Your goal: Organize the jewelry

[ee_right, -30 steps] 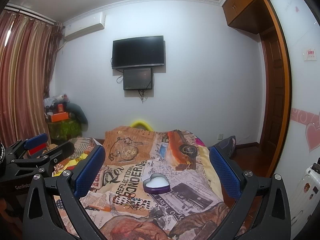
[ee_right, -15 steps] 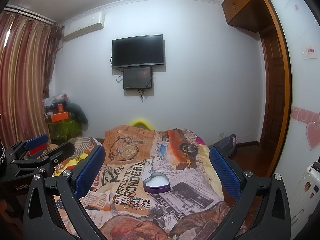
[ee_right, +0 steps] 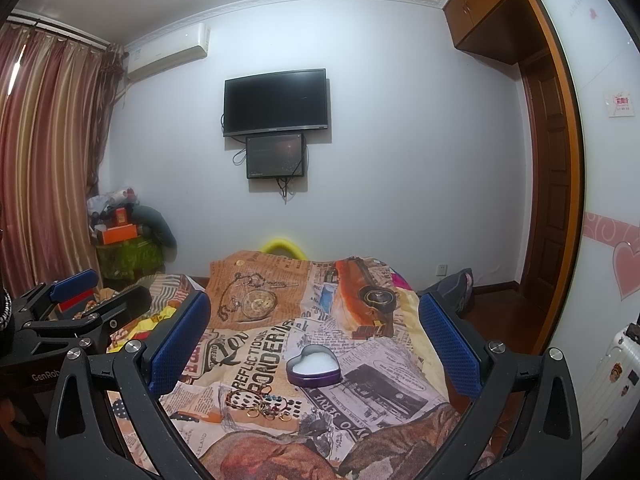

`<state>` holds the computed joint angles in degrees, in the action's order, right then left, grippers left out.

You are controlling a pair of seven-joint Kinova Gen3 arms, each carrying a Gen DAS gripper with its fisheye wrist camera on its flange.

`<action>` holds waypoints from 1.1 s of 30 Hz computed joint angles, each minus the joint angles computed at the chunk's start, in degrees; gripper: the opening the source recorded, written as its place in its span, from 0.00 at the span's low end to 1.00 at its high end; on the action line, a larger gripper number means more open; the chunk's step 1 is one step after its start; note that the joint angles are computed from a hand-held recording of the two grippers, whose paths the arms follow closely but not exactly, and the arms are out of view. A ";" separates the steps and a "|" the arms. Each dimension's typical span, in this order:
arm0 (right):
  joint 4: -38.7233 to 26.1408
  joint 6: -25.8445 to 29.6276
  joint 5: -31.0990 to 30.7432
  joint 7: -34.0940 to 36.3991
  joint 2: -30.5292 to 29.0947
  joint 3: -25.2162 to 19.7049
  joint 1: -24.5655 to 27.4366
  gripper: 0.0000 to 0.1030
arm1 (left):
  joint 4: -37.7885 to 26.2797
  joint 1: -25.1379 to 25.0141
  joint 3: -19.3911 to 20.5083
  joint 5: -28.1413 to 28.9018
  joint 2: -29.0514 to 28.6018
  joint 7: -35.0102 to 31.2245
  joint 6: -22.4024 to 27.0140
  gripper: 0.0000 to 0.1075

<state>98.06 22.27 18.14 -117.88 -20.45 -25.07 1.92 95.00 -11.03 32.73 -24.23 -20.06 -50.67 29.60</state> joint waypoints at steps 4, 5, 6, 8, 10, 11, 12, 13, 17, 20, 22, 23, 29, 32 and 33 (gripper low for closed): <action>-0.03 0.04 -0.08 0.03 0.02 -0.03 0.07 1.00 | -0.10 -0.40 0.55 -0.08 0.21 0.22 0.01 0.96; -0.10 0.16 -0.13 0.12 0.07 0.02 -0.02 1.00 | -0.07 -0.46 0.63 -0.13 0.21 0.32 0.00 0.96; -0.08 0.22 -0.15 0.14 0.04 0.01 -0.06 1.00 | -0.04 -0.54 0.77 -0.18 0.24 0.45 0.01 0.96; -0.11 0.37 -0.06 0.01 0.04 -0.25 0.09 1.00 | -0.05 -0.58 0.91 -0.32 0.50 0.58 -0.01 0.96; -0.22 0.60 -0.10 0.08 0.15 -0.21 -0.11 1.00 | -0.09 -0.67 1.08 -0.55 0.74 0.85 0.05 0.96; -0.31 0.80 -0.04 0.03 0.23 -0.35 -0.11 1.00 | -0.05 -0.72 1.17 -0.67 0.88 1.08 0.02 0.96; -0.34 0.90 0.10 -0.12 0.30 -0.58 0.01 1.00 | -0.13 -0.17 0.50 -0.52 1.12 0.76 0.02 0.96; -0.60 0.92 0.29 -0.17 0.72 -0.74 0.07 1.00 | -0.14 0.00 0.37 -0.55 1.39 0.88 0.03 0.96; -1.15 1.60 0.59 -0.14 1.44 -0.22 -0.86 1.00 | -0.33 1.39 -0.58 -0.87 2.44 0.99 0.57 0.96; -1.95 2.81 0.94 -0.22 2.45 0.05 -1.75 1.00 | -0.37 2.82 -1.87 -1.16 3.35 1.37 1.10 0.96; -2.34 3.70 1.82 -0.89 3.30 -0.27 -1.99 1.00 | -0.61 4.02 -3.02 -1.28 4.44 1.60 1.78 0.96; -2.32 3.95 2.44 -1.37 3.62 -0.44 -2.05 1.00 | -0.70 4.61 -3.54 -1.48 4.95 1.94 2.07 0.96; -3.20 8.18 7.31 -4.55 7.60 -0.74 -3.90 1.00 | -1.82 9.94 -9.80 0.53 9.38 2.85 5.32 0.96; -3.93 10.78 7.70 -4.53 10.20 0.93 -6.27 1.00 | -2.47 11.56 -11.55 0.08 12.04 4.15 7.73 0.91; -4.26 11.65 7.09 -4.05 11.12 1.89 -7.29 1.00 | -3.01 12.03 -11.72 -0.65 13.23 4.76 9.31 0.87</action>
<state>93.80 33.92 25.22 -121.94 -9.33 -23.18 -5.36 91.98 1.00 21.01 -24.88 -6.82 -45.92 38.91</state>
